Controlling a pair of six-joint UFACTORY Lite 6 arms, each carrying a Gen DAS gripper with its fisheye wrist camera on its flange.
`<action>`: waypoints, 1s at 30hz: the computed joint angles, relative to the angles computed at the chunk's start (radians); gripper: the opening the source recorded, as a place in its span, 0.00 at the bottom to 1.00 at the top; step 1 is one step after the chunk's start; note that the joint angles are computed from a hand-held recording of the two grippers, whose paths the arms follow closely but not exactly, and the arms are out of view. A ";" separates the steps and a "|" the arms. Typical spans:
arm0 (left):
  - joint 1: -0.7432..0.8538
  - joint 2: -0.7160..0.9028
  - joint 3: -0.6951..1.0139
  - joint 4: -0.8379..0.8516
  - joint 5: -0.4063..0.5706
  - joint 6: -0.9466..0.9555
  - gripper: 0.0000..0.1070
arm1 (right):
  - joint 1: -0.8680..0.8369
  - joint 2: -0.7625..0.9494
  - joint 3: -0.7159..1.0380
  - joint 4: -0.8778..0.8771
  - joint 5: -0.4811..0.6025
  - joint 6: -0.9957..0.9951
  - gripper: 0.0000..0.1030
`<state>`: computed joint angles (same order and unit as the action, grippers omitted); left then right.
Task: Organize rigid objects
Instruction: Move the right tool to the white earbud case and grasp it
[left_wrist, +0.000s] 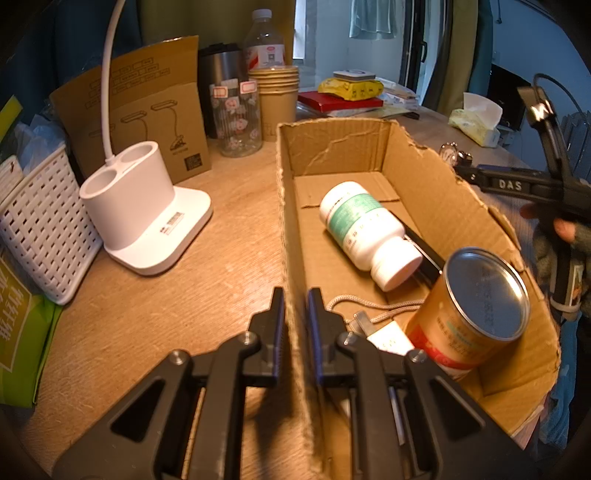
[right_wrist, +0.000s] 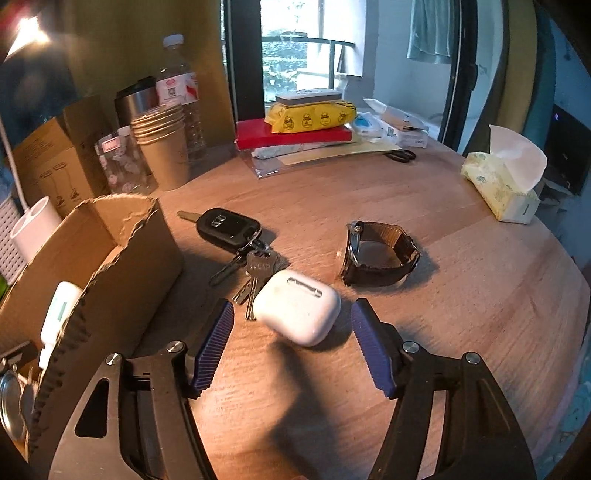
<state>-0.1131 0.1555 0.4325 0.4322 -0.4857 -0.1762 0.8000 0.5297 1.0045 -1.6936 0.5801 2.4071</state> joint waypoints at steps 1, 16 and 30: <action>0.001 0.001 0.001 0.002 0.000 -0.001 0.13 | -0.005 0.015 0.019 0.012 0.003 -0.019 0.68; -0.003 0.001 0.001 -0.006 0.000 0.003 0.13 | -0.066 0.114 0.133 0.108 -0.041 -0.135 0.68; 0.000 0.002 0.002 -0.001 0.001 0.001 0.13 | -0.069 0.134 0.159 0.166 -0.054 -0.205 0.61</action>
<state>-0.1127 0.1574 0.4350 0.4316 -0.4850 -0.1756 0.7309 0.6633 1.1634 -1.5279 0.5257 2.2025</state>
